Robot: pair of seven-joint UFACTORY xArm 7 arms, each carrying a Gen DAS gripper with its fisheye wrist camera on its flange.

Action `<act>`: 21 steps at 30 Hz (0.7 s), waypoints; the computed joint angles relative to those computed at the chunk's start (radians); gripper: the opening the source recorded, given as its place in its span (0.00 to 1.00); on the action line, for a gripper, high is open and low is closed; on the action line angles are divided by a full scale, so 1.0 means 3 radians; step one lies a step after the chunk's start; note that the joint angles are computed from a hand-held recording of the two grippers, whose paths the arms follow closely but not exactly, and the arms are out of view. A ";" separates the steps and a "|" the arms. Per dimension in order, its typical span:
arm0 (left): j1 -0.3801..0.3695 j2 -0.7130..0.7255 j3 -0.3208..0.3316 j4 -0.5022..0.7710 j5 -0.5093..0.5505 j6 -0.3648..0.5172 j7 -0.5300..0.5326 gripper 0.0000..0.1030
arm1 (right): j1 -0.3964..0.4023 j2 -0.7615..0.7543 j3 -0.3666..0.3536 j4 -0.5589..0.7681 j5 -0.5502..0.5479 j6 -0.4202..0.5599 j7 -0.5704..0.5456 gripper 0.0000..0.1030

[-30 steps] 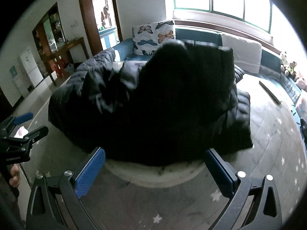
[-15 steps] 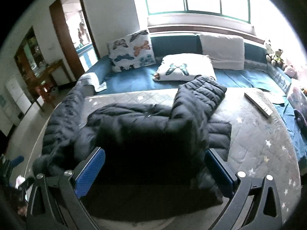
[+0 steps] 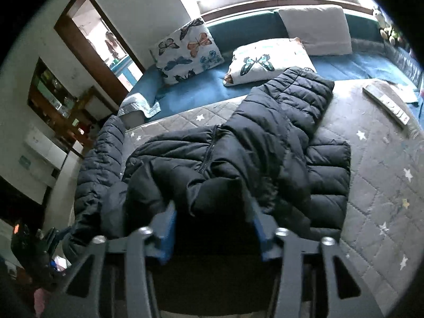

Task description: Fold large clothes

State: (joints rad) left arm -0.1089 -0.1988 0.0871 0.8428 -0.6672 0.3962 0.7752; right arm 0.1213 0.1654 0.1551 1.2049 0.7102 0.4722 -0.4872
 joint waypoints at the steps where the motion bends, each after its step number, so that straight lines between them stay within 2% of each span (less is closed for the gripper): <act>1: -0.0013 -0.0065 0.0017 -0.0052 -0.0060 -0.0013 0.0053 0.82 | -0.0002 -0.0068 0.0009 -0.0073 0.0020 -0.0026 -0.0051 0.40; 3: -0.0046 -0.0165 0.0080 -0.0120 -0.0174 0.0016 0.0153 0.61 | 0.0023 -0.0204 0.0009 -0.0223 0.0067 -0.0097 -0.0133 0.35; 5: -0.0079 -0.0339 0.0178 -0.0221 -0.0319 0.0125 0.0263 0.48 | 0.0045 -0.0448 -0.0004 -0.0464 0.0236 -0.0149 -0.0330 0.34; 8: -0.0104 -0.0586 0.0289 -0.0391 -0.0443 0.0289 0.0396 0.46 | 0.0156 -0.0788 -0.0109 -0.0776 0.0471 -0.0202 -0.0596 0.33; 10: -0.0105 -0.0816 0.0289 -0.0584 -0.0397 0.0307 0.0427 0.46 | 0.0261 -0.1131 -0.0208 -0.1091 0.0644 -0.0227 -0.0811 0.33; 13: -0.0130 -0.1214 0.0282 -0.0901 -0.0237 0.0347 0.0412 0.46 | 0.0404 -0.1634 -0.0352 -0.1559 0.0715 -0.0235 -0.0941 0.33; 18: -0.0146 -0.1867 0.0315 -0.1395 0.0161 0.0573 0.0254 0.46 | 0.0496 -0.2350 -0.0465 -0.2317 0.0470 -0.0244 -0.0796 0.33; 21: -0.0011 -0.2251 0.0258 -0.1663 0.0507 0.0825 0.0067 0.46 | 0.0464 -0.2542 -0.0508 -0.2618 0.0255 -0.0180 -0.0539 0.33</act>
